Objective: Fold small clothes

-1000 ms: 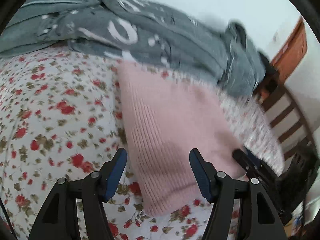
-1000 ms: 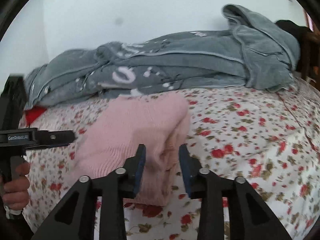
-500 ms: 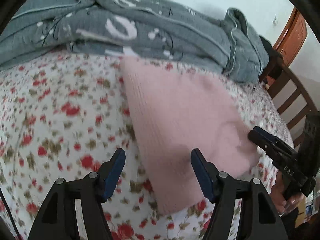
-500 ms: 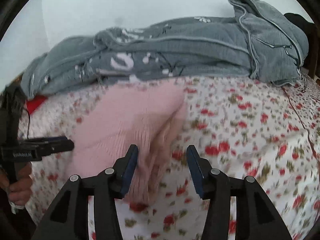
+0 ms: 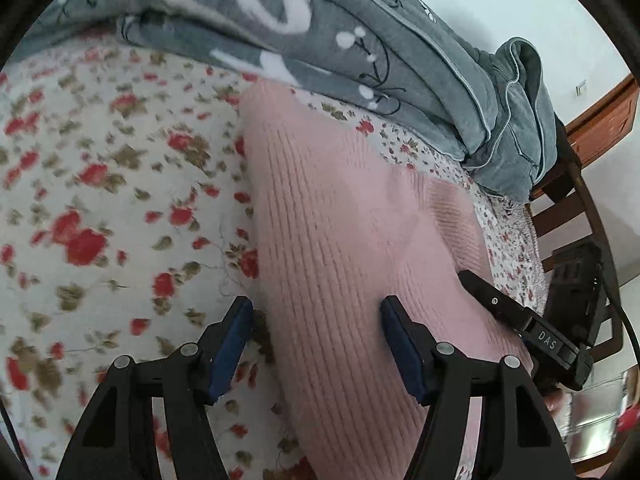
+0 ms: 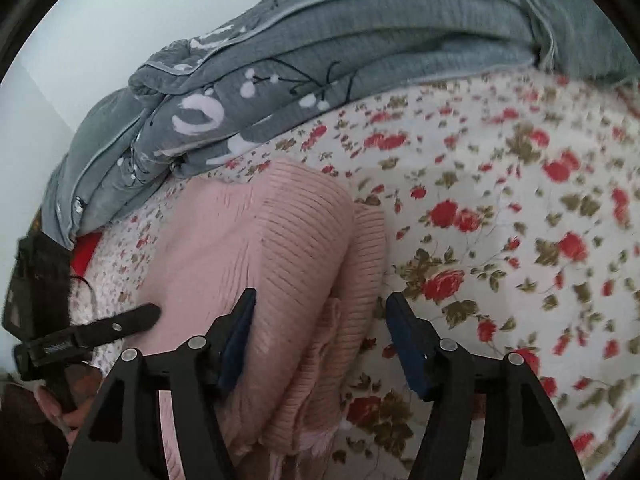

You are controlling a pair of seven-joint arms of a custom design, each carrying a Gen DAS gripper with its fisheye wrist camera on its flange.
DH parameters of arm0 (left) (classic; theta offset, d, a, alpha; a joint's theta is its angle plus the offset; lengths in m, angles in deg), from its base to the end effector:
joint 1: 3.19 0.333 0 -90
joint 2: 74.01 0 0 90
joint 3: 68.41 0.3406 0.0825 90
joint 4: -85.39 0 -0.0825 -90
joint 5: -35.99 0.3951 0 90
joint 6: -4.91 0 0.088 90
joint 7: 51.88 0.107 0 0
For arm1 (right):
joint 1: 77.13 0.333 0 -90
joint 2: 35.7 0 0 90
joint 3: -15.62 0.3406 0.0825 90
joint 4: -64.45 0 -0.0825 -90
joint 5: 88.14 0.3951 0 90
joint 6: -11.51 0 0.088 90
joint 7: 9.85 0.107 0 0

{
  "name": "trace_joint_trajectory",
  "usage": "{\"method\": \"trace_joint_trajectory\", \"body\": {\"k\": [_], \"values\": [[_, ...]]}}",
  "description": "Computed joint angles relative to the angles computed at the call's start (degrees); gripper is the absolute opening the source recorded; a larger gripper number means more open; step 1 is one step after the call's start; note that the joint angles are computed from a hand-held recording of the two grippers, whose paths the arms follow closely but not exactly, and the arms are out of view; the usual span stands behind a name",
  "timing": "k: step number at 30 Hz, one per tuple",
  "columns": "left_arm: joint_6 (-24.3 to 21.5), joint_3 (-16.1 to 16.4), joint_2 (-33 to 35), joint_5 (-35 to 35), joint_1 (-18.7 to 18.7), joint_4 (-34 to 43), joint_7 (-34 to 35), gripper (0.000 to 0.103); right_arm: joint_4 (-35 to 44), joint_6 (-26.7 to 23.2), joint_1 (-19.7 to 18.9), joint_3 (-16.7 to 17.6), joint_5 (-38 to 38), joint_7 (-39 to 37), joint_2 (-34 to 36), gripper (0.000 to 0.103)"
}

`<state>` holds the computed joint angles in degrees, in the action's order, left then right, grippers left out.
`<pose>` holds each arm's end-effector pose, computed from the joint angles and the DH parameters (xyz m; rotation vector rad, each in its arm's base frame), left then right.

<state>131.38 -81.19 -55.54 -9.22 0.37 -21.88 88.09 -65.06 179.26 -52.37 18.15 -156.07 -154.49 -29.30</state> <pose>0.6395 -0.1178 0.3748 1.3409 -2.3585 0.9063 0.4682 0.3072 0.3643 -1.1354 2.1716 -0.2738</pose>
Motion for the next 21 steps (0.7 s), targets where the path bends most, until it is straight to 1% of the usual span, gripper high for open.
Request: {"method": "trace_joint_trajectory", "body": {"k": [1,2,3,4,6,7,8,9,10,11,12,14,17,21], "values": [[-0.24,-0.22,0.28,-0.88,0.16,0.07,0.13,0.063,-0.07,1.76,-0.38,-0.45,-0.85,1.07,0.30,0.063],[-1.14,-0.37,0.45,-1.70,0.44,0.16,0.05,0.057,-0.07,2.60,-0.56,-0.63,-0.81,1.10,0.51,0.064],[-2.00,-0.33,0.83,-2.16,0.63,0.53,-0.58,0.055,0.02,3.17,-0.63,-0.82,-0.86,1.04,0.77,0.064],[-2.14,-0.28,0.92,-2.48,0.64,0.53,-1.21,0.054,0.16,3.71,-0.55,-1.09,-1.38,1.51,1.02,0.065],[-1.92,-0.30,0.43,-2.86,0.62,0.17,-1.25,0.046,0.37,4.82,-0.38,-1.72,-2.69,3.39,1.39,0.064],[-1.40,-0.28,-0.27,-2.81,0.44,-0.37,-1.23,0.044,0.48,5.84,-0.36,-2.08,-3.66,4.48,1.50,0.054],[-1.40,-0.22,-0.85,-3.14,0.56,-0.73,-0.84,0.040,1.18,7.83,0.03,-3.12,-8.48,9.44,1.84,0.045],[-1.13,-0.23,-1.64,-3.70,0.60,-1.19,-0.28,0.038,1.93,9.81,0.72,-4.37,-12.92,14.38,1.89,0.038],[-1.14,-0.16,-2.60,-3.98,0.56,-1.67,0.19,0.038,1.92,8.84,0.30,-3.62,-13.75,15.30,1.47,0.034],[-1.68,0.01,-3.17,-4.12,0.56,-1.63,0.61,0.037,1.48,6.92,-0.43,-1.98,-11.15,12.20,0.72,0.032],[-2.44,0.20,-3.88,-4.52,0.67,-1.81,1.08,0.036,0.81,4.64,-0.39,-0.82,-6.76,8.40,-0.37,0.029],[-4.91,0.92,-5.22,-5.13,1.13,-1.82,1.69,0.036,0.30,1.75,0.05,0.72,-2.30,6.06,-2.17,0.027],[-6.34,2.40,-8.07,-6.73,1.79,-3.36,3.45,0.036,0.57,-0.33,0.71,2.61,-1.29,6.59,-4.10,0.025],[-9.90,5.33,-11.22,-7.81,3.52,-4.73,4.80,0.036,3.14,-2.59,2.11,5.18,-0.09,6.98,-4.32,0.024]]}}
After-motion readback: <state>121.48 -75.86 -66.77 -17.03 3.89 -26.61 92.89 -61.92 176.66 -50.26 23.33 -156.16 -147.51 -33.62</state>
